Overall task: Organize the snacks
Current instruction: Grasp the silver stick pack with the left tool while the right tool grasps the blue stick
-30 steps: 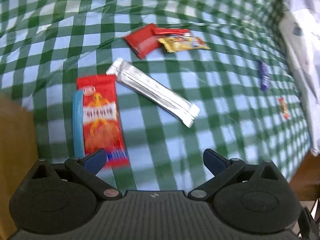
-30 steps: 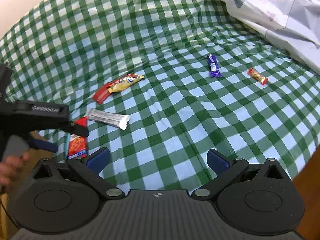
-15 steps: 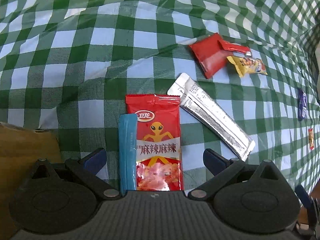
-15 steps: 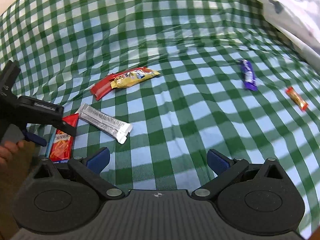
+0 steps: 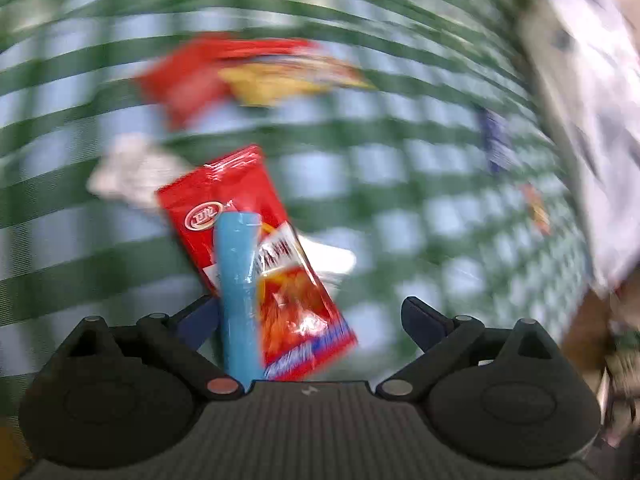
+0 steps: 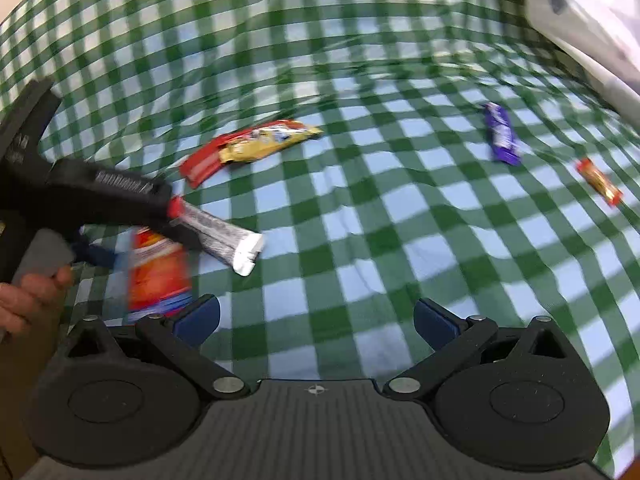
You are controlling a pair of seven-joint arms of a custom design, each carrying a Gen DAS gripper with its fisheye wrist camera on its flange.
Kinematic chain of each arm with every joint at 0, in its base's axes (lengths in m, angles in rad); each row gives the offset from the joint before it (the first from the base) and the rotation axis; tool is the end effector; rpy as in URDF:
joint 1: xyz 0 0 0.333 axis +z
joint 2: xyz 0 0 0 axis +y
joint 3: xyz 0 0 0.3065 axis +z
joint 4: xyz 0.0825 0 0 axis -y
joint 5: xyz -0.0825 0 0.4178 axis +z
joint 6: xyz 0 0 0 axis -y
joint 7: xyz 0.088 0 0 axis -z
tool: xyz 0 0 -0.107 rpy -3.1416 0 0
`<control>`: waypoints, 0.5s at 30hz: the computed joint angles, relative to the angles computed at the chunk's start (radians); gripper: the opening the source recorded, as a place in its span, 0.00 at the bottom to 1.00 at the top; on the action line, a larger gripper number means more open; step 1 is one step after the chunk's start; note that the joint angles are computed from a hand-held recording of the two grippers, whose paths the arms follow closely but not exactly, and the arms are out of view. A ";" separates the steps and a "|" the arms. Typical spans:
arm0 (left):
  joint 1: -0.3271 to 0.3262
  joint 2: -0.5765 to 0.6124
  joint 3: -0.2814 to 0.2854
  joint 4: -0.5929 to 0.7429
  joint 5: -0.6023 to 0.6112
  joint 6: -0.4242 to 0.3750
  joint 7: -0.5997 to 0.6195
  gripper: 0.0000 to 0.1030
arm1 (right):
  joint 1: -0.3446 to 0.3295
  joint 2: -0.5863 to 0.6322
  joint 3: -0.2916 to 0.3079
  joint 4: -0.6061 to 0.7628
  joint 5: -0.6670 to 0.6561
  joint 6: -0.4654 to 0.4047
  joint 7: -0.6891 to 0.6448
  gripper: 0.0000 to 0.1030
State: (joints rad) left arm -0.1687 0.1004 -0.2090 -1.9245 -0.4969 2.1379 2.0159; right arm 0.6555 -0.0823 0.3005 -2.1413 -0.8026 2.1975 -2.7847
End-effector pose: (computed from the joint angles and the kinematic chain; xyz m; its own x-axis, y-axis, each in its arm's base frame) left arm 0.5753 -0.2474 0.4306 -0.5412 -0.7494 0.3815 -0.8409 0.4858 -0.2386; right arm 0.3489 0.4539 0.4362 -0.4307 -0.8810 -0.1958 -0.6405 0.4513 -0.6214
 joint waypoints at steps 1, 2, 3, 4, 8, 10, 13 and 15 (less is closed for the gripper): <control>-0.006 -0.025 -0.008 -0.020 -0.008 0.016 0.019 0.99 | 0.004 -0.014 0.004 -0.010 0.012 -0.018 0.011 0.99; -0.010 -0.055 -0.009 -0.049 -0.009 0.039 0.027 1.00 | 0.007 -0.026 0.007 -0.018 0.026 -0.036 0.014 0.99; -0.013 -0.068 -0.007 -0.065 0.002 0.062 0.022 1.00 | 0.008 -0.034 0.009 -0.024 0.037 -0.049 0.013 0.99; -0.013 -0.082 -0.002 -0.080 0.028 0.083 -0.004 1.00 | 0.007 -0.043 0.010 -0.032 0.047 -0.058 0.009 0.99; -0.009 -0.042 0.016 -0.059 0.175 0.125 -0.203 1.00 | -0.002 -0.051 0.011 -0.042 0.055 -0.071 0.011 0.99; -0.005 -0.009 0.018 -0.023 0.180 0.100 -0.254 1.00 | -0.006 -0.048 0.012 -0.039 0.048 -0.073 0.019 0.99; -0.013 -0.007 0.001 -0.013 0.158 0.099 -0.223 1.00 | -0.005 -0.049 0.020 -0.033 0.030 -0.091 0.035 0.99; -0.029 -0.017 -0.011 -0.032 0.177 0.128 -0.195 1.00 | -0.002 -0.057 0.022 -0.040 0.030 -0.100 0.044 0.99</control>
State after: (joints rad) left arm -0.1981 0.0829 -0.2202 -1.9569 -0.3195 2.2663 1.8208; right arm 0.6535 -0.1388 0.3228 -2.1812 -0.7727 2.0979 -2.7410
